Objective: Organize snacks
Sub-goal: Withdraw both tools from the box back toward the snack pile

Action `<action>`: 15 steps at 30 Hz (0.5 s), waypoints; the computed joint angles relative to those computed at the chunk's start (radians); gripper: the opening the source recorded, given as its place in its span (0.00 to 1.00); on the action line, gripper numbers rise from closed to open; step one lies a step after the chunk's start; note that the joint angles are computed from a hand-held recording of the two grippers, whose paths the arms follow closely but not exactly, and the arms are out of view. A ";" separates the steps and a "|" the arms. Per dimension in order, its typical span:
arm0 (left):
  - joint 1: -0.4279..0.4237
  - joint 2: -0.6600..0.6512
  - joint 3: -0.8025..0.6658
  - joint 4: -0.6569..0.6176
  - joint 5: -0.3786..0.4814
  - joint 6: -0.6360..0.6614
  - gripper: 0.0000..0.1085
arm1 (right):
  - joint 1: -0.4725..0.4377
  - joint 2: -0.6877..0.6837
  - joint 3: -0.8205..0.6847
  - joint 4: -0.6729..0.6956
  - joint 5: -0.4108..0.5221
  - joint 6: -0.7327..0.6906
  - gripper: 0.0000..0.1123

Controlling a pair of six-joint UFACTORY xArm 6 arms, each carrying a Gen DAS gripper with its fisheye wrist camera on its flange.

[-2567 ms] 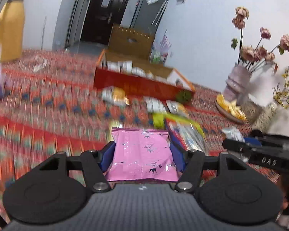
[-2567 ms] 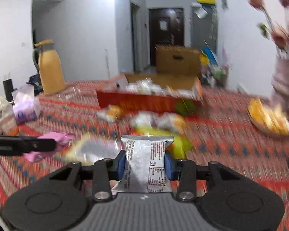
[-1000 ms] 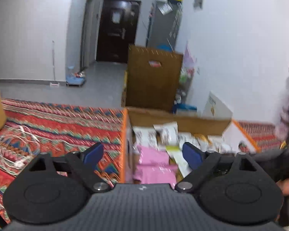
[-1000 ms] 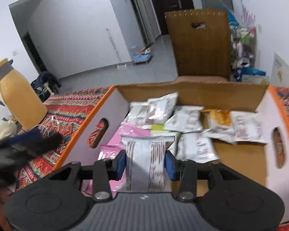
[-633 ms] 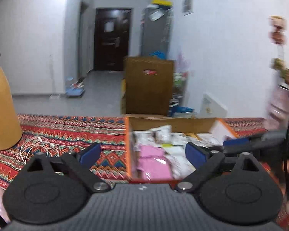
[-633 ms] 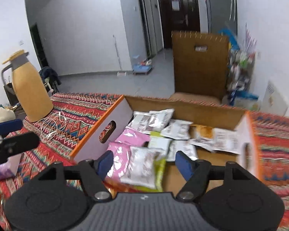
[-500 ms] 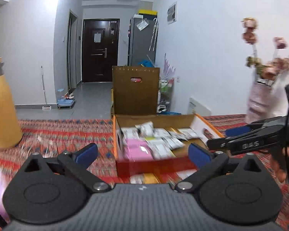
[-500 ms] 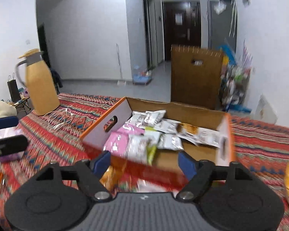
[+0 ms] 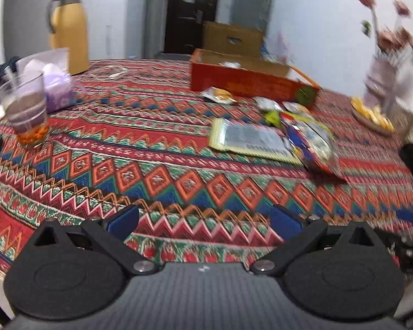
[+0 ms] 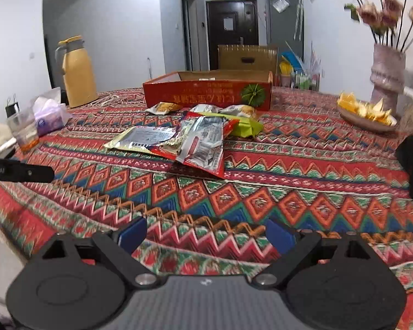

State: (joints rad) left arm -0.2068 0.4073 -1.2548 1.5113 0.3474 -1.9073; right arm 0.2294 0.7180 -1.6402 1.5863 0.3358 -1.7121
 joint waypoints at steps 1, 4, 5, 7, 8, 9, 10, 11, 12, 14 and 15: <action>-0.009 -0.008 0.003 -0.002 0.018 0.013 0.95 | -0.001 -0.015 0.014 0.054 -0.011 -0.059 0.83; -0.040 -0.033 0.012 0.045 0.089 -0.025 0.95 | -0.022 -0.050 0.042 0.145 0.036 -0.148 0.83; -0.045 -0.034 0.010 0.047 0.102 -0.030 0.95 | -0.028 -0.056 0.046 0.160 0.049 -0.150 0.83; -0.047 -0.021 -0.015 0.035 0.104 -0.019 0.95 | -0.029 -0.053 0.039 0.162 0.061 -0.131 0.83; -0.043 -0.011 -0.030 0.027 0.097 -0.002 0.95 | -0.032 -0.041 0.027 0.149 0.066 -0.117 0.83; -0.035 0.009 -0.058 0.019 0.089 0.023 0.95 | -0.031 -0.030 0.011 0.135 0.059 -0.101 0.83; -0.027 0.025 -0.086 0.019 0.083 0.044 0.95 | -0.031 -0.022 -0.004 0.118 0.055 -0.085 0.82; -0.015 0.043 -0.124 0.007 0.071 0.078 0.95 | -0.031 -0.009 -0.027 0.095 0.057 -0.064 0.82; -0.003 0.061 -0.163 -0.004 0.052 0.106 0.95 | -0.032 0.009 -0.058 0.068 0.063 -0.039 0.82; 0.038 0.118 -0.280 0.000 -0.022 0.123 0.95 | -0.031 0.051 -0.136 0.003 0.075 0.011 0.79; 0.060 0.159 -0.349 -0.005 -0.067 0.135 0.95 | -0.032 0.076 -0.187 -0.029 0.084 0.031 0.78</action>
